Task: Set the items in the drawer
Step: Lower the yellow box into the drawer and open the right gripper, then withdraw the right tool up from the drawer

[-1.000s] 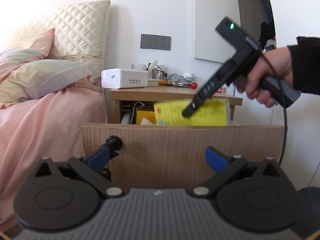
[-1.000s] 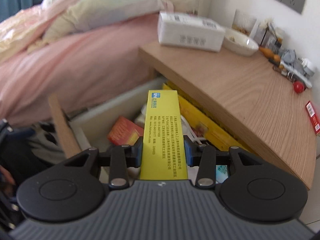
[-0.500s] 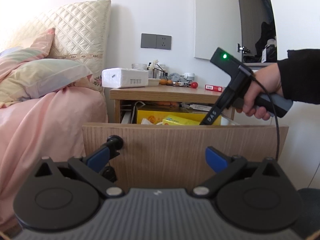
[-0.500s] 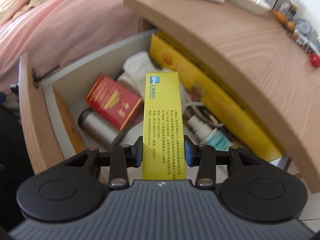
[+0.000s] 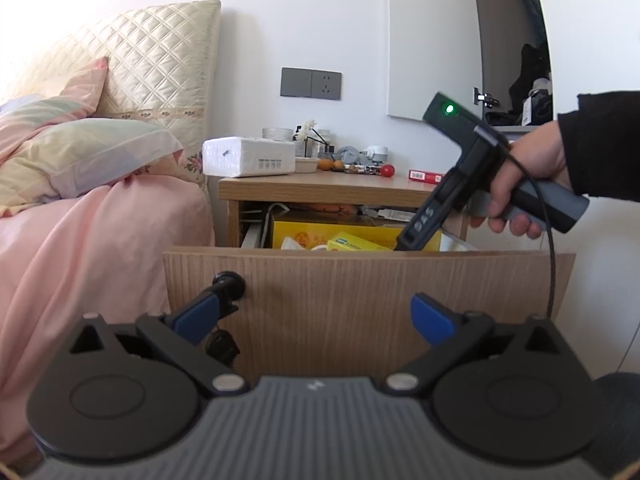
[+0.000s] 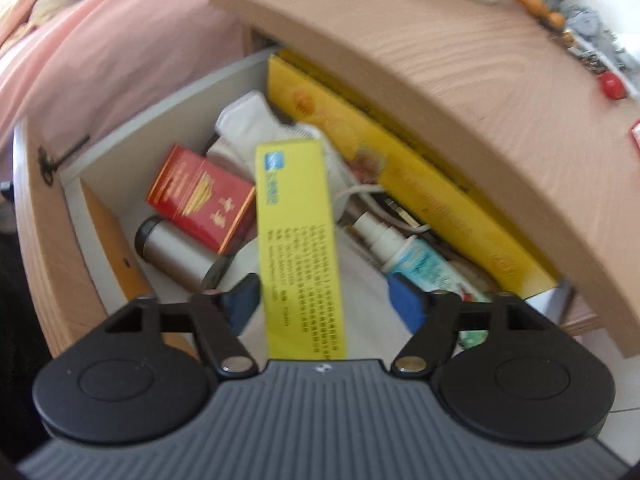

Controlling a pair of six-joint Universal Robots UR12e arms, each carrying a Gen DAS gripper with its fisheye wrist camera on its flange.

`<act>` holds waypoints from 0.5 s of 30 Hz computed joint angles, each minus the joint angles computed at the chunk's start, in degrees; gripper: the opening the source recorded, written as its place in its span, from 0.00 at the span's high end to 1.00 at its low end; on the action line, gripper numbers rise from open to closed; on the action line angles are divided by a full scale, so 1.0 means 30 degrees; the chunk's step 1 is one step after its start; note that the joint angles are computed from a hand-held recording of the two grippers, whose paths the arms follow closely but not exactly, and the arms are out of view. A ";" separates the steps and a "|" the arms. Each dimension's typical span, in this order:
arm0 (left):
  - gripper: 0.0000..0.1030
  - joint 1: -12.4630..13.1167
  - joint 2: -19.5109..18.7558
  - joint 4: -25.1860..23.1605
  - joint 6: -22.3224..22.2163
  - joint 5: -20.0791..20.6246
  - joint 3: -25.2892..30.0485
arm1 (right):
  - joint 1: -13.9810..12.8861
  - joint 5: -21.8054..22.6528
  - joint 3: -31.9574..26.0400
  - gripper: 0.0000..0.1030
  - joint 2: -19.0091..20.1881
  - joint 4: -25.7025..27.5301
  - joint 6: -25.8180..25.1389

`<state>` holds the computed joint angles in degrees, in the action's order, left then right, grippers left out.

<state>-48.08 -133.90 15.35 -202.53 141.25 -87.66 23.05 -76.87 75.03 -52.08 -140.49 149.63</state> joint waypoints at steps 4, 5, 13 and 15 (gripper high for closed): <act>0.00 -0.0042 -0.0049 0.0155 0.0211 0.0087 0.0067 | -0.0185 0.0602 0.0892 0.22 -0.0626 -0.1272 0.0990; 0.00 -0.0056 -0.0069 0.0298 0.0302 0.0089 0.0079 | -0.0220 0.0735 0.1288 0.22 -0.0861 -0.1930 0.1335; 0.00 -0.0046 -0.0086 0.0770 0.0115 0.0304 0.0069 | -0.0338 0.1612 0.3811 0.22 -0.2002 -0.7221 0.4139; 0.00 -0.0098 -0.0195 0.1107 0.0582 0.0384 0.0183 | -0.0360 0.1653 0.4458 0.22 -0.2147 -0.8829 0.4928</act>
